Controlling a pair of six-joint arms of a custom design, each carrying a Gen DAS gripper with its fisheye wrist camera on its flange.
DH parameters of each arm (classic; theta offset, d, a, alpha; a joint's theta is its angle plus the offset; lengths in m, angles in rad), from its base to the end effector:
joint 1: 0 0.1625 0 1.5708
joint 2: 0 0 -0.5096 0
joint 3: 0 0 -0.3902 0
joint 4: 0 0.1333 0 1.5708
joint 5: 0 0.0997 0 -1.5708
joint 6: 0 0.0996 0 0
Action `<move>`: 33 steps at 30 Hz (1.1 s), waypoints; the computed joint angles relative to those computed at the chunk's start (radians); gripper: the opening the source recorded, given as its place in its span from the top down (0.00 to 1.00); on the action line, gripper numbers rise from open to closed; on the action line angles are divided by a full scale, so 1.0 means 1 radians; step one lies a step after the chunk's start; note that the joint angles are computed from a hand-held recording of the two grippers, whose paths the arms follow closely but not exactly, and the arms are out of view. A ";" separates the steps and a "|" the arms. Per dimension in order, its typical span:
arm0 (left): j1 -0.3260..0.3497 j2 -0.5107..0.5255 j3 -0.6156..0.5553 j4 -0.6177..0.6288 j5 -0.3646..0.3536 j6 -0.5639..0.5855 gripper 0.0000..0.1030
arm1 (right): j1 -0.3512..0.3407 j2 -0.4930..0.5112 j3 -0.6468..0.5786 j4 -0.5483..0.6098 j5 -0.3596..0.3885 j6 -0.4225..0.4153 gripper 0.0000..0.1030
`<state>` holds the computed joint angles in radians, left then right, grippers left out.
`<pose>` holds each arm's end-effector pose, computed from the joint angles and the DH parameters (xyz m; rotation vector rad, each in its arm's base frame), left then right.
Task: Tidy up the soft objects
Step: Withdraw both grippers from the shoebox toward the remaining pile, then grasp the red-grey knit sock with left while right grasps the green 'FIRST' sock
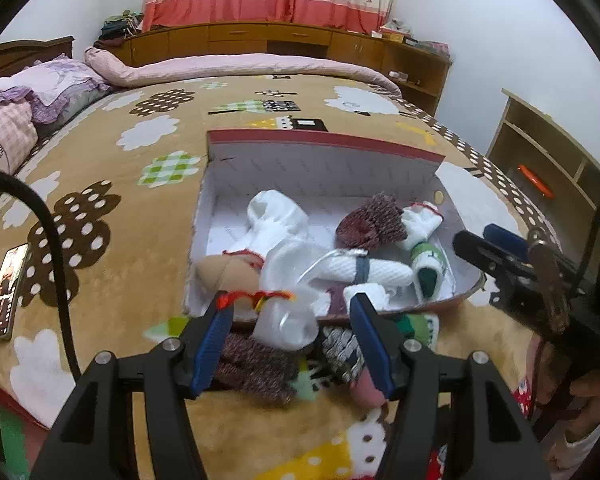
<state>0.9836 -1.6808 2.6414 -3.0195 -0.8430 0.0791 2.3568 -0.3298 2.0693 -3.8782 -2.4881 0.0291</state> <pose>0.0051 -0.3525 0.3303 0.5779 2.3761 -0.8198 0.4156 -0.3385 -0.0545 0.5408 -2.2553 1.0643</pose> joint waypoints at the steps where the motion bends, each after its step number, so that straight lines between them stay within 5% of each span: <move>1: 0.002 -0.009 0.001 0.007 0.002 -0.001 0.38 | 0.003 0.000 0.005 0.000 -0.002 0.007 0.41; 17: 0.091 -0.106 0.032 0.072 0.006 -0.003 0.38 | 0.035 0.016 0.092 -0.015 -0.011 0.141 0.41; 33: 0.206 0.085 0.011 -0.099 -0.081 0.056 0.38 | 0.018 0.047 0.121 -0.004 0.038 0.209 0.41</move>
<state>1.1895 -1.5959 2.6525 -3.1184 -0.9242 0.1347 2.3752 -0.2824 2.1905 -3.8820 -2.4498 0.2385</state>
